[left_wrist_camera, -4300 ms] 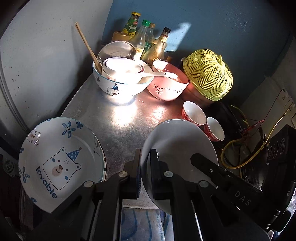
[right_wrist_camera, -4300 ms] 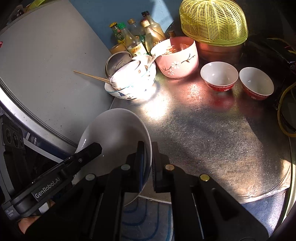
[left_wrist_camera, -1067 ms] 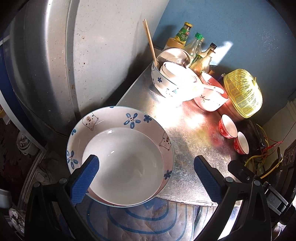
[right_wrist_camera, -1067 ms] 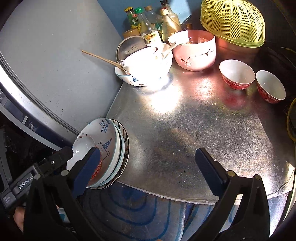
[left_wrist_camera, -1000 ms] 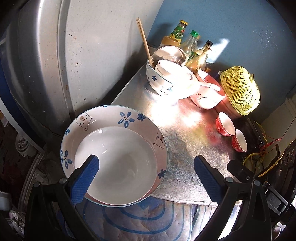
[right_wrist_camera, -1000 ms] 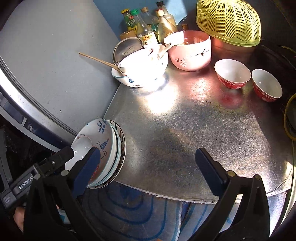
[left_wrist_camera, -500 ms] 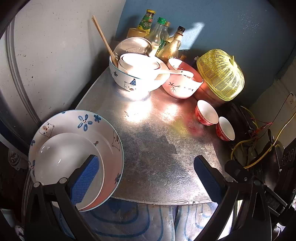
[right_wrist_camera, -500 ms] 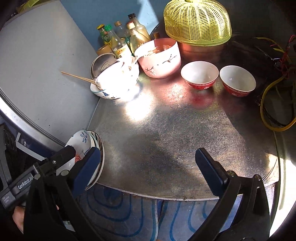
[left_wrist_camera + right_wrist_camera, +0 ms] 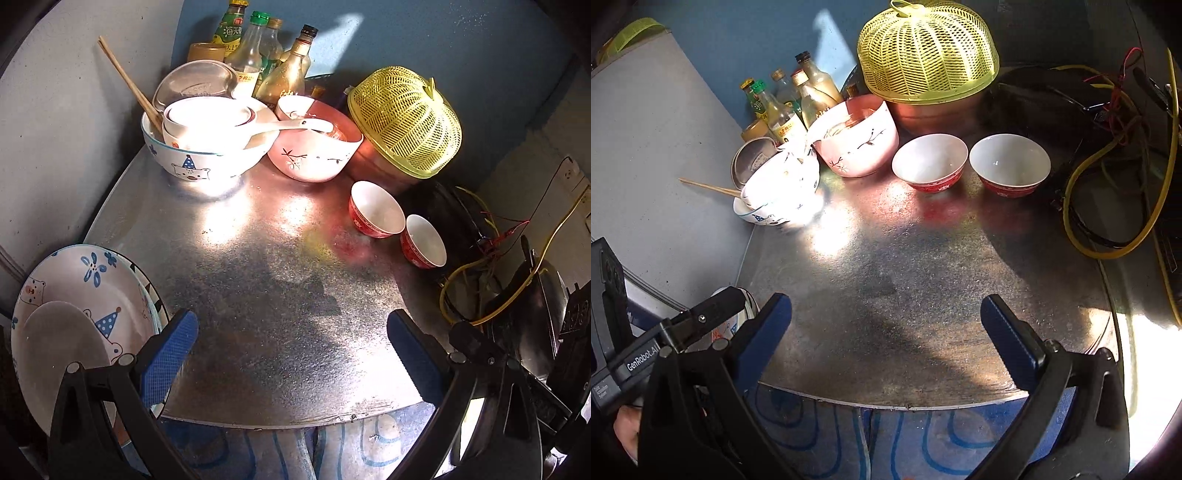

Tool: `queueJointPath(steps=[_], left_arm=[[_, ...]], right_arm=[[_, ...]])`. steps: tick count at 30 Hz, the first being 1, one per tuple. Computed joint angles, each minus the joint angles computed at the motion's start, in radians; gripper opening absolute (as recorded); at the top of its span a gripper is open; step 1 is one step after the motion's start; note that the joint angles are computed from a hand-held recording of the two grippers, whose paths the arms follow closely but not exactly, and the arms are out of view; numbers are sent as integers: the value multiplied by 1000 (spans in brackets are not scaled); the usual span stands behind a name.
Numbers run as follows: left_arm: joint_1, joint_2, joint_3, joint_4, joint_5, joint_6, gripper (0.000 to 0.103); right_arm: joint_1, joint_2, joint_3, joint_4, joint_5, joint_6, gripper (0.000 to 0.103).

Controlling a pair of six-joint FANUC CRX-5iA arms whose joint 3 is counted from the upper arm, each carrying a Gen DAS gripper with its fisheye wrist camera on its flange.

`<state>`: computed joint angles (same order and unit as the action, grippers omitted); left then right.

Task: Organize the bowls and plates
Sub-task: 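Move both grippers to the rim of a small red-and-white bowl, then close both grippers on the red-and-white bowl rim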

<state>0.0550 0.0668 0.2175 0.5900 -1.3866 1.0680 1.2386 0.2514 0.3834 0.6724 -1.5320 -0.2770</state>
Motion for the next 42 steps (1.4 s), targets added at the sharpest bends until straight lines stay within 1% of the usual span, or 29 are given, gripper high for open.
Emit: queueJointPath(steps=[8, 13, 17, 21, 25, 29, 31, 32, 33, 34, 36, 38, 39, 41, 42], left_arm=[[-83, 92, 89, 10, -11, 23, 102], [-136, 164, 157, 16, -11, 58, 102], [-173, 232, 220, 32, -7, 103, 102], [-202, 312, 305, 41, -9, 164, 102], [-227, 389, 383, 38, -9, 231, 102], [-244, 461, 453, 44, -13, 271, 101], [-250, 487, 478, 52, -3, 285, 96], [-253, 496, 486, 56, 5, 289, 94], [-255, 505, 495, 59, 12, 291, 90], [-257, 513, 503, 60, 18, 293, 87], [-258, 525, 511, 68, 30, 299, 86], [-258, 535, 515, 72, 45, 310, 83], [-258, 544, 523, 72, 44, 314, 80], [-261, 563, 538, 76, 35, 315, 70], [-263, 570, 544, 70, 29, 314, 64]], right_arm=[[-19, -65, -81, 4, -21, -60, 103], [-47, -108, -138, 3, -8, -93, 103], [-81, -132, -164, 13, 9, -79, 103], [-132, -150, -185, 22, 61, -15, 103], [-198, -162, -208, 8, 154, 82, 103], [-268, -161, -222, -14, 246, 198, 103], [-300, -148, -216, -24, 272, 258, 102], [-315, -143, -216, -28, 287, 281, 98], [-330, -141, -217, -37, 307, 309, 89], [-345, -132, -210, -48, 313, 335, 85], [-369, -117, -198, -62, 329, 366, 79], [-389, -104, -194, -68, 345, 388, 74], [-398, -96, -188, -73, 347, 403, 73], [-413, -83, -185, -77, 362, 420, 73], [-419, -73, -177, -85, 358, 434, 71]])
